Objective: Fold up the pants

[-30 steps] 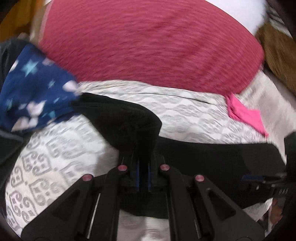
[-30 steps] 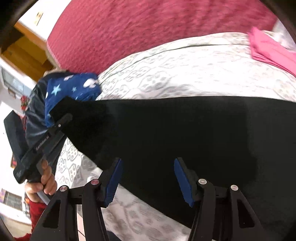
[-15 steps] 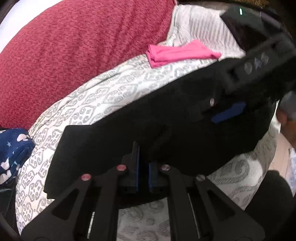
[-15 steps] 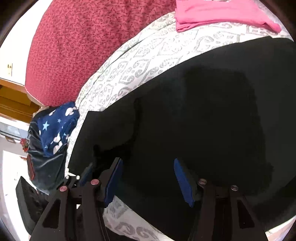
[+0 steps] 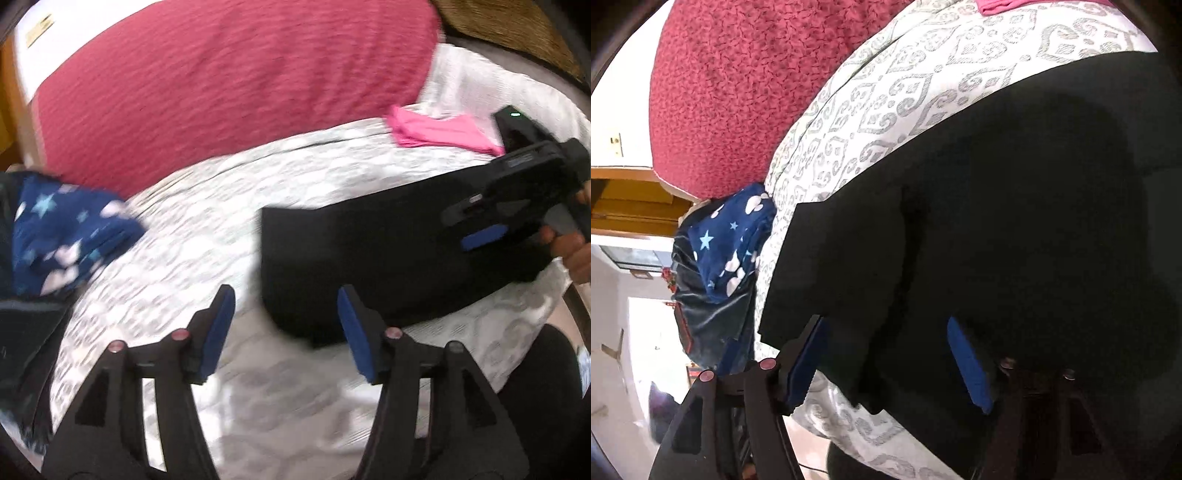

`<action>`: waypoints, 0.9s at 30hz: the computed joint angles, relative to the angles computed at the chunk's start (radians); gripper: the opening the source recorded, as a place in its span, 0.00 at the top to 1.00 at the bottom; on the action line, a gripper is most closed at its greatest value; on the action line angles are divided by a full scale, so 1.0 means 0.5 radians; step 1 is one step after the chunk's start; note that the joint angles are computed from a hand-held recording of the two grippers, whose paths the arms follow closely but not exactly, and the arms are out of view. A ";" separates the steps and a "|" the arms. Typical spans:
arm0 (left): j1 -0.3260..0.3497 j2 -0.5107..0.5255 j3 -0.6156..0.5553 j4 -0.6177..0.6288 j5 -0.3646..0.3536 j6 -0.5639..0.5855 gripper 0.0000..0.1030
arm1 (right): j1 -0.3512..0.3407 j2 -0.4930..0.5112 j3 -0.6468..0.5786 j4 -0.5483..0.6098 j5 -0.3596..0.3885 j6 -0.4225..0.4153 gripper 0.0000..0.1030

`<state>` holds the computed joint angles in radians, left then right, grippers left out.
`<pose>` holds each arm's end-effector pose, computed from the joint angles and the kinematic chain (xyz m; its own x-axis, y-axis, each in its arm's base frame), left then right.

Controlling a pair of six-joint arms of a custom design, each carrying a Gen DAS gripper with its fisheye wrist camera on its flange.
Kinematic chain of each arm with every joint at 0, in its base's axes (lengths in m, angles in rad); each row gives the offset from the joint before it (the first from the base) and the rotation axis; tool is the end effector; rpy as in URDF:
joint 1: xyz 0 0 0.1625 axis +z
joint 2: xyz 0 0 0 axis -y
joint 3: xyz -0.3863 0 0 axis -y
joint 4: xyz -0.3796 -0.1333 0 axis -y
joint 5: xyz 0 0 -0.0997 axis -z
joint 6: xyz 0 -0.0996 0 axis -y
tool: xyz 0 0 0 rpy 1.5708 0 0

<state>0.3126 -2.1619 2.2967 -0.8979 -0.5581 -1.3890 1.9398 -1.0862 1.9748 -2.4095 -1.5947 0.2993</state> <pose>-0.1154 -0.2662 0.3237 -0.5708 -0.0839 -0.8168 0.5324 0.7195 -0.4460 0.3075 -0.4321 0.1053 -0.9968 -0.0710 0.0375 -0.0694 0.9968 0.0406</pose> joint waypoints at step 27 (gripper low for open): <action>0.691 0.019 0.308 -1.562 -0.126 1.099 0.41 | 0.012 0.401 -0.246 -0.042 0.225 0.049 0.84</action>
<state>0.6578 -2.1524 2.4507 -1.6786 -0.6213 -0.8394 1.9460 -0.8856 1.8517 -2.4305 -1.4819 0.3238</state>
